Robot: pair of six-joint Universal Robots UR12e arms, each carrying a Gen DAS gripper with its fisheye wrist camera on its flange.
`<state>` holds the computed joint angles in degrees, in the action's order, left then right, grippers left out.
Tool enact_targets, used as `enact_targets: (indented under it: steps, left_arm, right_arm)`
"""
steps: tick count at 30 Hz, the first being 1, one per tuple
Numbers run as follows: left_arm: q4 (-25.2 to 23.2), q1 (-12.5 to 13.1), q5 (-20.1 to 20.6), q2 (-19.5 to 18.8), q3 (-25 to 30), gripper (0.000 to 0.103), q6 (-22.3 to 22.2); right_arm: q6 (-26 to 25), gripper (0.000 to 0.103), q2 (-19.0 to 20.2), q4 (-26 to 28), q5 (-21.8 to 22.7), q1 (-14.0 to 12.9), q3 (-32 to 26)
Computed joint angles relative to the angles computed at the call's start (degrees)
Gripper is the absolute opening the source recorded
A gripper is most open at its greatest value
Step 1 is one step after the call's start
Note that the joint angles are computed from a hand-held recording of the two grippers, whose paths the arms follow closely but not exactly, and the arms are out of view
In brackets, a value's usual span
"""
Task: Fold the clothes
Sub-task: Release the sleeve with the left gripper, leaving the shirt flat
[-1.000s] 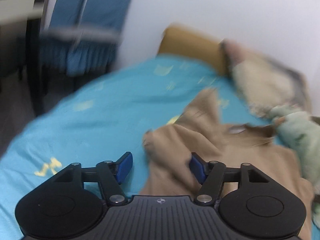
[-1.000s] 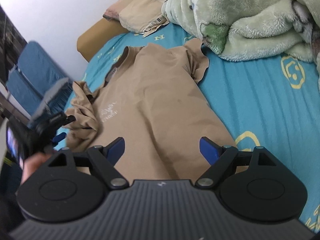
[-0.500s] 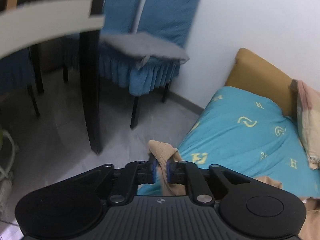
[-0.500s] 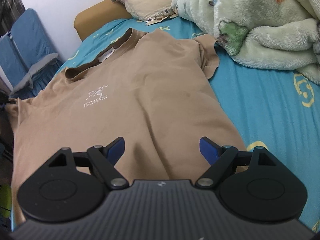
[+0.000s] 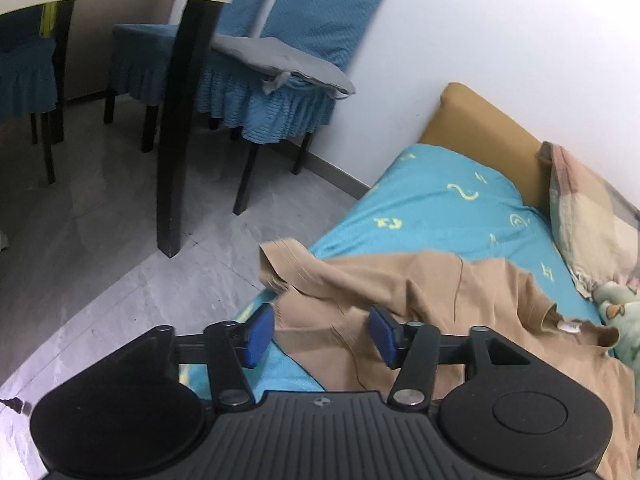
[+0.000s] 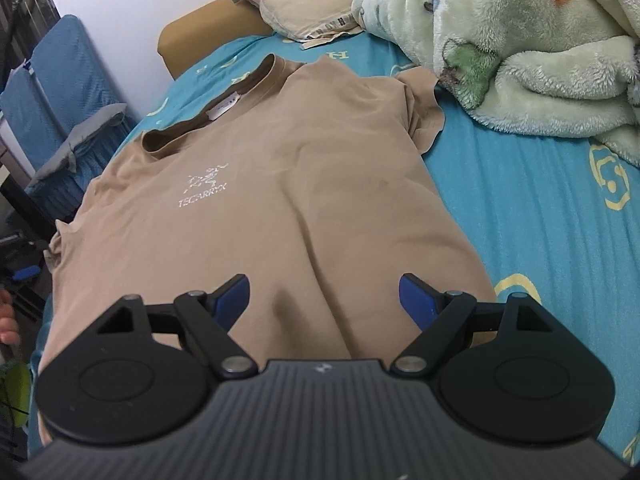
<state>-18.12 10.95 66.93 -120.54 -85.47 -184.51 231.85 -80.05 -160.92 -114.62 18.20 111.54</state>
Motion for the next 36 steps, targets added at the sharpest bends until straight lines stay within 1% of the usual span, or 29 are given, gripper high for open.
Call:
enact_targets:
  steps: [2,3,4,5,6,7,8,10,12,13,16,17,18,19,20,21,22,24,25,27,29,32,34,36]
  left_arm:
    - [1.1,-0.6,0.3,-0.9,0.3,0.065,-2.3]
    - [1.5,-0.9,0.5,-1.4,0.6,0.064,-3.7]
    - [1.1,-1.2,0.7,-1.8,1.1,0.062,-4.6]
    - [-1.5,-1.5,1.1,-1.9,1.8,0.055,-4.2]
    - [-4.8,-1.9,1.7,-2.2,2.9,0.033,-3.5]
    - [-8.0,-2.2,2.7,-2.5,4.3,0.025,-2.1]
    - [-8.8,-2.2,2.8,-2.2,4.6,0.004,-1.5]
    - [-8.6,-2.1,3.7,-1.7,4.7,0.005,-0.9]
    - [-5.1,-2.0,7.7,-1.2,4.4,0.004,-2.2]
    - [-4.3,-1.7,8.8,-1.0,4.4,0.005,-2.2]
    - [-4.1,-1.3,8.8,0.2,2.7,0.005,1.7]
    - [-4.2,-1.2,8.7,0.7,2.1,0.006,3.2]
    - [-4.0,-1.2,8.7,1.3,1.2,0.012,4.6]
    - [-3.1,-1.2,8.9,2.3,-0.2,0.016,5.9]
    - [-2.3,-1.2,9.1,3.4,-1.6,0.027,7.1]
    - [-1.5,-1.3,9.3,4.5,-3.0,0.033,8.3]
    - [-0.9,-1.3,9.2,5.6,-4.4,0.041,9.7]
    - [-0.9,-1.1,7.4,8.8,-7.7,0.053,12.8]
    - [-1.1,-1.0,6.3,10.7,-9.6,0.056,14.0]
    - [-2.1,-0.6,3.9,14.4,-13.2,0.065,16.2]
    - [-4.6,0.3,1.1,18.5,-16.8,0.072,16.7]
    - [-8.8,1.8,-1.3,24.7,-22.1,0.072,18.1]
    - [-9.3,3.0,-2.4,28.1,-25.5,0.072,20.0]
    - [-8.7,4.0,-4.0,30.7,-28.1,0.073,20.7]
  right_arm:
    - [-0.2,0.083,0.0,-0.1,0.3,-0.1,0.1]
    - [-0.3,0.083,0.0,-0.2,0.3,-0.1,0.1]
    - [-0.3,0.083,0.0,-0.1,0.4,-0.2,0.0]
    - [-0.4,0.083,0.1,-0.1,0.4,-0.2,0.0]
    - [-0.4,0.083,0.1,-0.1,0.5,-0.3,0.0]
    - [-0.5,0.083,0.1,-0.1,0.6,-0.4,0.0]
    - [-0.6,0.083,0.2,-0.1,0.7,-0.4,0.0]
    - [-0.6,0.083,0.2,0.0,0.8,-0.5,0.0]
    - [-0.6,0.083,0.2,-0.5,1.1,-0.5,0.1]
    - [-0.7,0.083,0.2,-0.8,1.0,-0.5,0.1]
    - [-1.7,0.083,0.2,-1.6,-0.1,-0.2,0.1]
    - [-2.1,0.083,0.3,-2.0,-0.4,-0.1,0.1]
    - [-2.5,0.083,0.2,-2.6,-0.8,0.0,0.2]
    - [-3.0,0.083,0.2,-3.3,-1.1,0.1,0.3]
    - [-3.5,0.083,0.2,-4.0,-1.4,0.2,0.3]
    - [-4.2,0.083,0.2,-4.9,-1.6,0.3,0.4]
    - [-4.9,0.083,0.2,-5.8,-1.9,0.5,0.5]
    - [-6.5,0.083,0.1,-7.9,-2.3,0.7,0.7]
    - [-7.2,0.083,0.1,-8.8,-2.7,0.9,0.7]
    - [-8.8,0.083,0.0,-10.6,-3.7,1.2,0.8]
    - [-9.9,0.083,0.0,-12.2,-4.1,1.5,0.9]
    - [-11.2,0.083,-0.3,-14.0,-4.2,1.8,1.3]
    - [-11.9,0.083,-0.6,-15.0,-4.2,2.1,1.6]
    - [-12.3,0.083,-1.1,-15.9,-4.7,2.6,2.0]
